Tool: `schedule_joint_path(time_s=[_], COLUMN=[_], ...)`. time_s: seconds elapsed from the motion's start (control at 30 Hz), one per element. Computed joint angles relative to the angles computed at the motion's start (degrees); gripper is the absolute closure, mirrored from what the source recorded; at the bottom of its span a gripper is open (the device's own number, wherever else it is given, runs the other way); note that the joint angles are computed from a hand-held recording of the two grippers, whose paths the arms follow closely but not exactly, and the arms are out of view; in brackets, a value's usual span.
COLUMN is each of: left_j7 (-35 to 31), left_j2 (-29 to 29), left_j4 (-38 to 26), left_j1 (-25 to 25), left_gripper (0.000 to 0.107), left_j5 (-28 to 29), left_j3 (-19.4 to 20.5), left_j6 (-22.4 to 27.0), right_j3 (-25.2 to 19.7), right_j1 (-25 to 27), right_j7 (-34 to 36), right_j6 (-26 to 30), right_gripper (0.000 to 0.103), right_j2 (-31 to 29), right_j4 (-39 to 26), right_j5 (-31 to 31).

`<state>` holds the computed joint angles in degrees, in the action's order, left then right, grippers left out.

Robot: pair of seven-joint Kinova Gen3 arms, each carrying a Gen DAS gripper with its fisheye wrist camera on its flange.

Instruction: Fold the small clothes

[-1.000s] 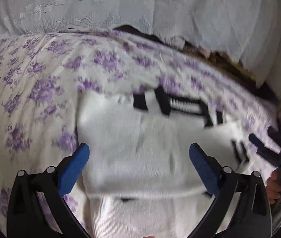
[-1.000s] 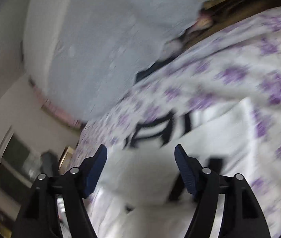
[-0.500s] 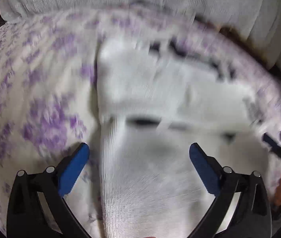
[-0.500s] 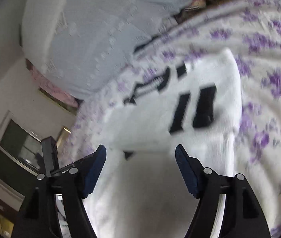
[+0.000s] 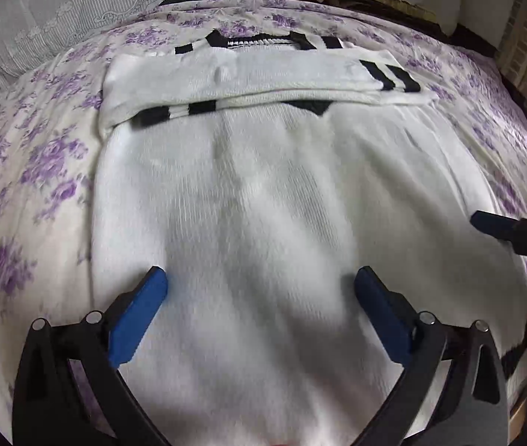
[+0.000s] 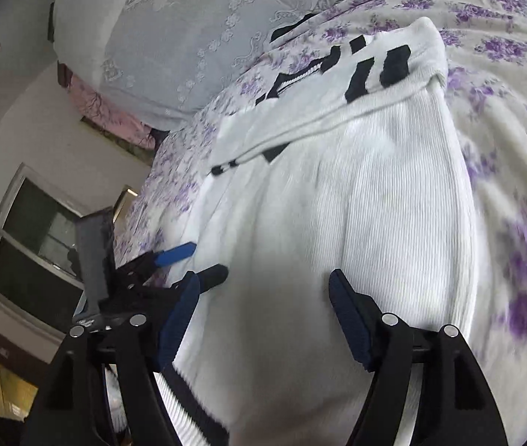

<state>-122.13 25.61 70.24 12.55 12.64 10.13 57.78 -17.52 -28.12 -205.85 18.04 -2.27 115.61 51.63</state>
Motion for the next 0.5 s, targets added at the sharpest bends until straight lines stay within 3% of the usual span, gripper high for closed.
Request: schedule_joint_path(time_s=[0.27,0.33,0.4,0.5], left_j7=[-7.18,-10.25,-12.62,-14.72], left_j2=[-5.95,-7.68,-10.15,-11.26], left_j4=[9.26,11.50,14.77,16.48], left_j1=[-6.30,-8.77,-8.42,-12.21], left_gripper=[0.009,0.009,0.009,0.009], left_j5=[5.99,8.61,9.29,12.32], left_j3=[0.37,0.69,-1.33,-1.47], left_j6=[-1.06,-0.05,-1.01,1.68], right_j3=[-19.84,-21.23,-19.93,-18.28], right_j1=[11.38,9.69,4.60,-2.72], right_j7=[-18.64,-23.30,-26.31,-24.04], right_j6=[1.60,3.41,7.48,13.09], right_gripper=[0.030,0.030,0.030,0.030], right_j2=[-8.34,-10.16,-10.64,-10.73], right_j4=[8.42,10.19,10.61,10.10], right_j5=[9.51,11.75,12.34,8.75])
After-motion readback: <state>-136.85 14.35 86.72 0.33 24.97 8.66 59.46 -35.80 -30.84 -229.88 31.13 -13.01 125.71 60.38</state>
